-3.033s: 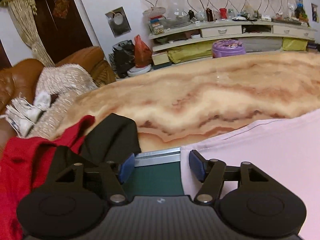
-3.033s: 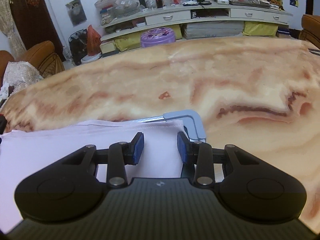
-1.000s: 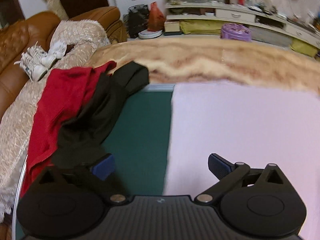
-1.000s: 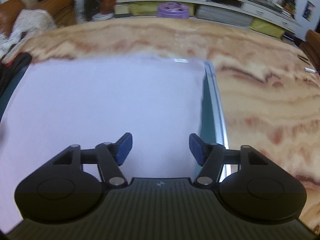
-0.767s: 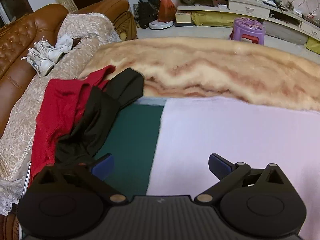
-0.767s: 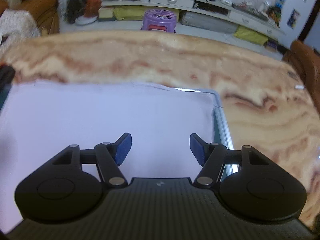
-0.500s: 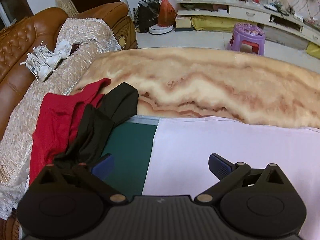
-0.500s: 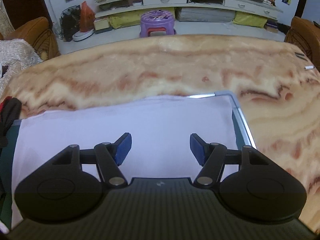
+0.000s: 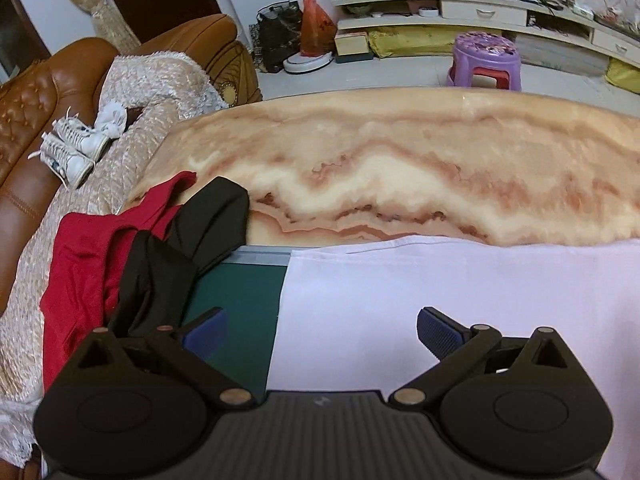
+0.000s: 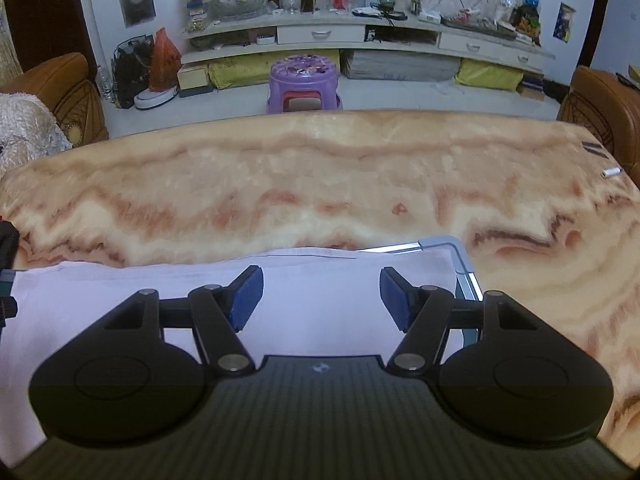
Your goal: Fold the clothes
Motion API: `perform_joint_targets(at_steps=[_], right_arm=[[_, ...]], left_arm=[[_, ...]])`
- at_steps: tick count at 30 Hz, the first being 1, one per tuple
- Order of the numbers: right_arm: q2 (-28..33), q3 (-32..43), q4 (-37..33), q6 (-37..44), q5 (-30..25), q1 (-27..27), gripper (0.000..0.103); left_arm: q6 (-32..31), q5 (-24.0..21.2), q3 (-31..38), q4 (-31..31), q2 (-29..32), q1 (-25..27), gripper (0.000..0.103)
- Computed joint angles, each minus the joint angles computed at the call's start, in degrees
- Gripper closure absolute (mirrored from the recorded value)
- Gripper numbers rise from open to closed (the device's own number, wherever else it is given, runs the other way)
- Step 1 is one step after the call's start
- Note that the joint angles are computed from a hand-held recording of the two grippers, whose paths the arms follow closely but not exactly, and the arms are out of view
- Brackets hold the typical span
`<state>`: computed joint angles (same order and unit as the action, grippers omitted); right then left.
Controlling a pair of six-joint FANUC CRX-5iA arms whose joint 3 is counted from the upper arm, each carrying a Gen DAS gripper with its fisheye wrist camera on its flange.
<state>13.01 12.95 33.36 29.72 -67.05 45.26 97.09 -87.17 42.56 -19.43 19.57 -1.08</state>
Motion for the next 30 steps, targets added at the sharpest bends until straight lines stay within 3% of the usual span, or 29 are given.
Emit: perform_joint_targets(at_steps=[30], right_arm=[[-1.12, -1.59, -0.28, 0.29, -1.71, 2.22, 0.030]], left_arm=[[1.06, 1.34, -8.58, 3.67, -4.77, 1.10, 0.000]])
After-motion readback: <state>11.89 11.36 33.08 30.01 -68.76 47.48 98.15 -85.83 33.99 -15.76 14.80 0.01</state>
